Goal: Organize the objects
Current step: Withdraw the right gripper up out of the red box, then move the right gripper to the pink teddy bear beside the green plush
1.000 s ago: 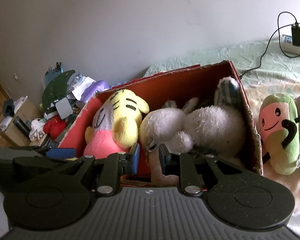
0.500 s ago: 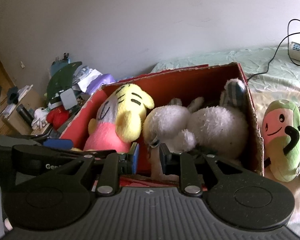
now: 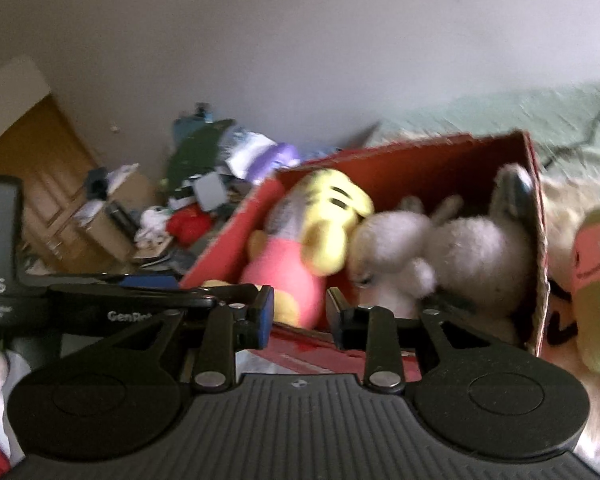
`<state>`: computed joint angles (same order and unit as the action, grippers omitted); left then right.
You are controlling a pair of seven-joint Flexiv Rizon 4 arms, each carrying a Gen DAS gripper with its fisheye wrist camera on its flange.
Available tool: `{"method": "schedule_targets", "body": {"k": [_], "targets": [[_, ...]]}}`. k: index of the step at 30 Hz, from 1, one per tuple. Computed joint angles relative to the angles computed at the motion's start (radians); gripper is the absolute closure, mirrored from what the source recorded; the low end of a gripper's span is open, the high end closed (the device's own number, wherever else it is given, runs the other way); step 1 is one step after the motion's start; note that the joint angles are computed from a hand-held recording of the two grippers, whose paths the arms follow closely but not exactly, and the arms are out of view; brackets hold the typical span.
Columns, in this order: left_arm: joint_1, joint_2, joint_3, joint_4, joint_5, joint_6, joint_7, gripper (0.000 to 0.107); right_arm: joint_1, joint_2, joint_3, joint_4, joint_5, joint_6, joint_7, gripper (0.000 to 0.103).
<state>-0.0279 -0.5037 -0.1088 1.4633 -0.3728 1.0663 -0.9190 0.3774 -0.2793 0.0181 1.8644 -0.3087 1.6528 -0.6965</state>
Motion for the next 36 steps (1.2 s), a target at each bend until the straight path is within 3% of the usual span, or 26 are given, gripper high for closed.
{"method": "schedule_targets", "body": {"k": [3,7,11,14,23,32,36], "targets": [[0.007,0.042,-0.008,0.058,-0.017,0.017,0.014,0.006,-0.073,0.010,0.091,0.007,0.027,0.027,-0.073,0.071],[0.014,0.107,-0.020,0.153,-0.043,0.033,0.086,0.007,-0.224,0.024,0.269,0.016,0.118,0.021,-0.189,0.071],[0.008,0.157,-0.027,0.225,-0.085,-0.010,0.141,0.007,-0.416,0.034,0.491,0.017,0.268,-0.020,-0.345,0.071],[-0.006,0.178,-0.034,0.255,-0.123,-0.066,0.177,0.007,-0.490,0.067,0.563,0.043,0.355,-0.052,-0.434,0.071],[-0.093,0.190,-0.054,0.282,-0.152,-0.207,0.252,0.013,-0.473,0.218,0.467,0.174,0.517,-0.106,-0.478,0.071],[-0.199,0.138,-0.095,0.257,-0.156,-0.218,0.294,0.021,-0.478,0.339,0.311,0.373,0.331,-0.092,-0.132,0.071],[-0.236,0.082,-0.105,0.201,-0.138,-0.205,0.248,0.026,-0.466,0.362,0.248,0.405,0.333,-0.106,-0.043,0.071]]}}
